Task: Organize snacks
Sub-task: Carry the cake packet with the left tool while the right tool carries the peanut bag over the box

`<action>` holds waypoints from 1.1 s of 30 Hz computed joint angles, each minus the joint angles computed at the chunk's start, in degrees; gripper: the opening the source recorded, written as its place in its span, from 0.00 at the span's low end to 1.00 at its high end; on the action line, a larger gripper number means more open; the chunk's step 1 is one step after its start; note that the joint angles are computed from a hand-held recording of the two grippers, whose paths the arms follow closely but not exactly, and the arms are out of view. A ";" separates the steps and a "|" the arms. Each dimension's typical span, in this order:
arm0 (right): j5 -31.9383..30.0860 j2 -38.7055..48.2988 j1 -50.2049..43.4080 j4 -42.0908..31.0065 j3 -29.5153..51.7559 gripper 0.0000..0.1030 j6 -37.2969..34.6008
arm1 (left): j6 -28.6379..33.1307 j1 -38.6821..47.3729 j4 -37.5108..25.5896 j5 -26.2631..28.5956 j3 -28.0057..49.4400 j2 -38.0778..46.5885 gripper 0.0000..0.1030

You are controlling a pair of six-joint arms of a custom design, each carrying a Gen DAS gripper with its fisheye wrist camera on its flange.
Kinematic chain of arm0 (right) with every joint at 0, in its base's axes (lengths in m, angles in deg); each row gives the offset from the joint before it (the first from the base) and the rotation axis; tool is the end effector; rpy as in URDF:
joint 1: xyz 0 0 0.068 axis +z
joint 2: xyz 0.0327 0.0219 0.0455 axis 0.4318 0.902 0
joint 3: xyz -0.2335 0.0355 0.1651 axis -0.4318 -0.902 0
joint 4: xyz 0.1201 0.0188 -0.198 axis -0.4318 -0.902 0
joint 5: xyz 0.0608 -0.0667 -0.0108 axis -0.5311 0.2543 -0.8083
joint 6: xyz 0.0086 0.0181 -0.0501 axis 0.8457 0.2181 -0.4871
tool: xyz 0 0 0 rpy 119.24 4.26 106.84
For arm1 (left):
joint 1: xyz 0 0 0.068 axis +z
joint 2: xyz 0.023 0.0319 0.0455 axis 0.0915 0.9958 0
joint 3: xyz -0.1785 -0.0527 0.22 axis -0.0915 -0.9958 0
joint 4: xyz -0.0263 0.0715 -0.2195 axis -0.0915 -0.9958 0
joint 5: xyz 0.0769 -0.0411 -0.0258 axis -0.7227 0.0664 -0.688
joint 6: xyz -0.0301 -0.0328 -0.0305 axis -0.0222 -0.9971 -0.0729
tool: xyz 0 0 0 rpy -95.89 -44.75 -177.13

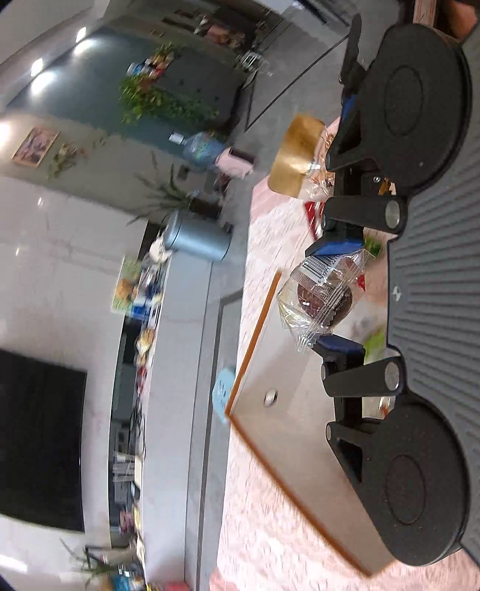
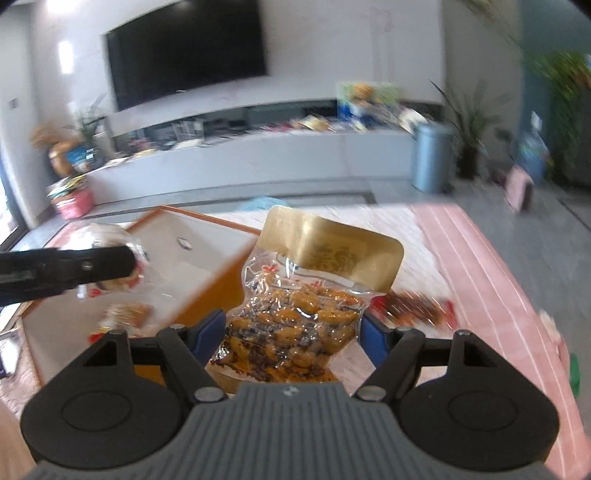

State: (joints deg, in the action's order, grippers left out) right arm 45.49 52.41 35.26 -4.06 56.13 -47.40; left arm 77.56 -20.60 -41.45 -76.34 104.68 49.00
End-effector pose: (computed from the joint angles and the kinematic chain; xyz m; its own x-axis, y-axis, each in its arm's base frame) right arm 0.2116 0.0290 0.1375 -0.5665 0.1686 -0.8066 0.1470 0.9838 0.1024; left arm 0.2928 -0.1473 0.1792 -0.5741 0.0690 -0.8159 0.4351 0.8698 -0.2327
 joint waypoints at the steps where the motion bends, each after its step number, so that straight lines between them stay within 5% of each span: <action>1: 1.13 -0.61 2.19 -1.57 1.36 0.72 -0.30 | 0.08 1.08 -0.94 0.07 0.52 -0.14 0.47; 10: 6.25 5.20 13.24 -14.52 18.83 0.72 -7.11 | 1.92 9.85 -7.12 2.19 5.74 1.83 0.47; 26: 3.33 27.62 11.73 -34.34 48.07 0.72 -20.64 | 10.80 12.53 -16.37 -0.48 16.28 14.02 0.47; 33: 3.90 33.11 11.75 -41.28 54.91 0.72 -22.91 | 12.79 12.31 -19.69 -1.62 19.55 17.54 0.47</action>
